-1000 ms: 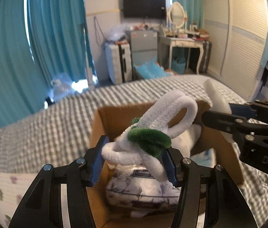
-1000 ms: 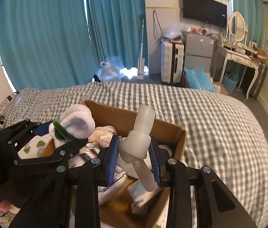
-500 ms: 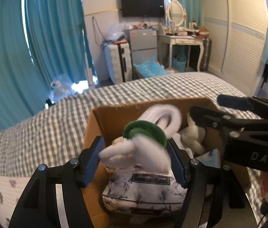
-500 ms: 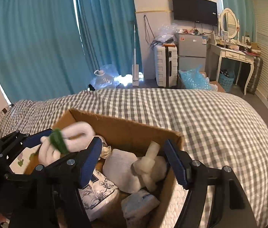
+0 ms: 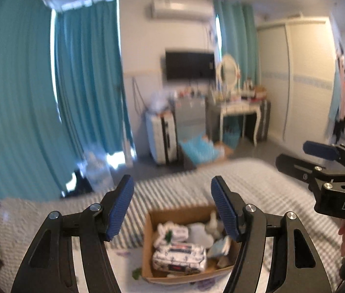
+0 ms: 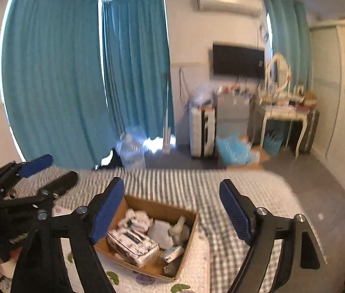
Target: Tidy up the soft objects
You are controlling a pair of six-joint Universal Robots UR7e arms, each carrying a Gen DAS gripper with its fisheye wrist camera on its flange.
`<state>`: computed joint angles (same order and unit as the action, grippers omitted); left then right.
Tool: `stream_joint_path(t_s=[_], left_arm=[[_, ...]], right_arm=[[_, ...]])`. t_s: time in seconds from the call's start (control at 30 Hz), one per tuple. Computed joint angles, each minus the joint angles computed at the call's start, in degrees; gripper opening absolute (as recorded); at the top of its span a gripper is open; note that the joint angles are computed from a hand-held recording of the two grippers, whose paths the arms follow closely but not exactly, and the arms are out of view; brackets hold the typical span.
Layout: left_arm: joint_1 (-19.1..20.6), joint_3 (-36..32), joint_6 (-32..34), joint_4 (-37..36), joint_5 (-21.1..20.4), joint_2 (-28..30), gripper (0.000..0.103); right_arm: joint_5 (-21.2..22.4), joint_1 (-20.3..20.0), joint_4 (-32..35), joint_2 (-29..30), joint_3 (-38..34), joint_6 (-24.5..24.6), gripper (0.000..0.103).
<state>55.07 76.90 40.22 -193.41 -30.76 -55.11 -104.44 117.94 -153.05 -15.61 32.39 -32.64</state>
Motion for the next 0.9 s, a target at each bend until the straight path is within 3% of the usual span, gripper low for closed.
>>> stream_joint_path(t_s=[0.03, 0.13, 0.3, 0.37, 0.47, 0.57, 0.63, 0.73, 0.9], left_arm=[[-1.61, 0.77, 2.35, -3.01, 0.77, -0.7, 0.067], [-6.92, 4.57, 7.74, -10.0, 2.55, -4.14, 0.084], [-15.27, 9.78, 21.51, -24.75, 5.01, -8.16, 0.085], [-17.9, 11.19, 26.29, -30.25, 5.94, -9.39, 0.092], [-21.14, 14.3, 30.55, -36.26, 6.98, -11.77, 0.092], [-22.52, 16.79, 34.23, -41.16, 7.27, -13.6, 0.092], [-22.89, 17.2, 40.34, -47.5, 7.5, -13.51, 0.092], [-22.17, 18.7, 47.83, -56.84, 4.92, -13.23, 0.092], [-18.12, 24.0, 43.36, -58.88, 2.66, -13.41, 0.092]], right_arm=[[0.23, 0.76, -3.17, -3.37, 4.84, -0.29, 0.083], [0.33, 2.63, -8.25, -10.18, 13.89, -0.75, 0.083], [0.06, 5.88, -16.14, -20.54, 27.94, -1.48, 0.095], [0.39, 6.75, -18.91, -24.11, 33.02, -1.32, 0.096], [0.32, 7.72, -24.33, -28.05, 39.48, -2.4, 0.102], [0.68, 8.34, -29.71, -30.9, 45.29, -3.58, 0.103], [1.36, 8.32, -32.74, -32.0, 48.55, -3.55, 0.103], [2.47, 7.7, -35.37, -32.22, 51.51, -3.44, 0.103], [3.69, 5.92, -38.9, -29.6, 53.97, -3.91, 0.103]])
